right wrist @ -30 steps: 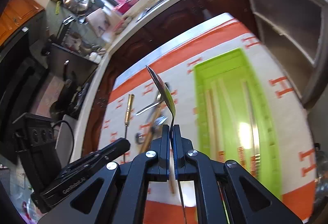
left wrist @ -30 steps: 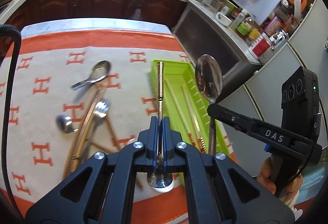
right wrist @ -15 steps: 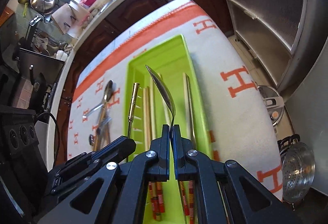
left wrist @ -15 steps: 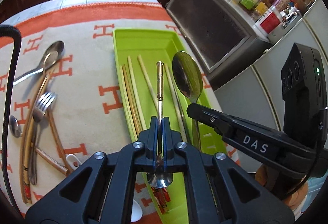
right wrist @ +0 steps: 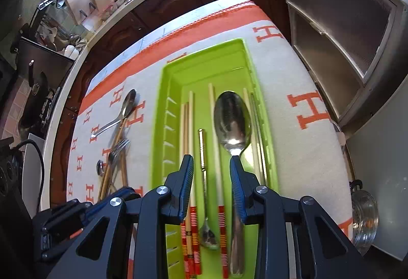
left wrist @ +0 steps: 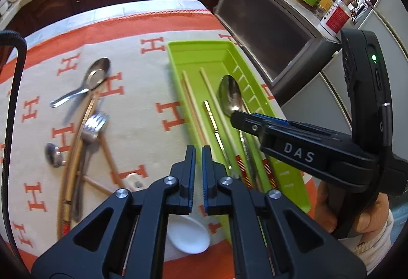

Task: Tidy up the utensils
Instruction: 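Move both grippers back over the utensil pile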

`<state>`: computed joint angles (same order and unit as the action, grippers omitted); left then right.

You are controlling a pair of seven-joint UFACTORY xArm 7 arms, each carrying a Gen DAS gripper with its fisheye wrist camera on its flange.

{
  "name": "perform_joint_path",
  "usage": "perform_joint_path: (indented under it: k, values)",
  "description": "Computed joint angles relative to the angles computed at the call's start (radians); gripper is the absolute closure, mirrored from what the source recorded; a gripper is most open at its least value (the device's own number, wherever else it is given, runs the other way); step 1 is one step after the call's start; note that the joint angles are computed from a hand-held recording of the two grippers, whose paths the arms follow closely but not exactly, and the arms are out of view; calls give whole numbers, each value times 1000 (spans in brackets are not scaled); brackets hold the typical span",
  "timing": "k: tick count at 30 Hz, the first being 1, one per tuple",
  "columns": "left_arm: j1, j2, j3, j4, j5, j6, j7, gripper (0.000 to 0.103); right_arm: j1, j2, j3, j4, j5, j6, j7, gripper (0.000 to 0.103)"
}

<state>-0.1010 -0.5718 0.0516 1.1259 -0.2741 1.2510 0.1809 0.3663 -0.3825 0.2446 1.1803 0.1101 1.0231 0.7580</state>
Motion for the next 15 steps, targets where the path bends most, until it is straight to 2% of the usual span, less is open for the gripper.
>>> perform_joint_path:
  k: [15]
  values:
    - [80, -129, 78, -2, 71, 62, 55, 101, 69, 15, 106, 133, -80, 84, 85, 73]
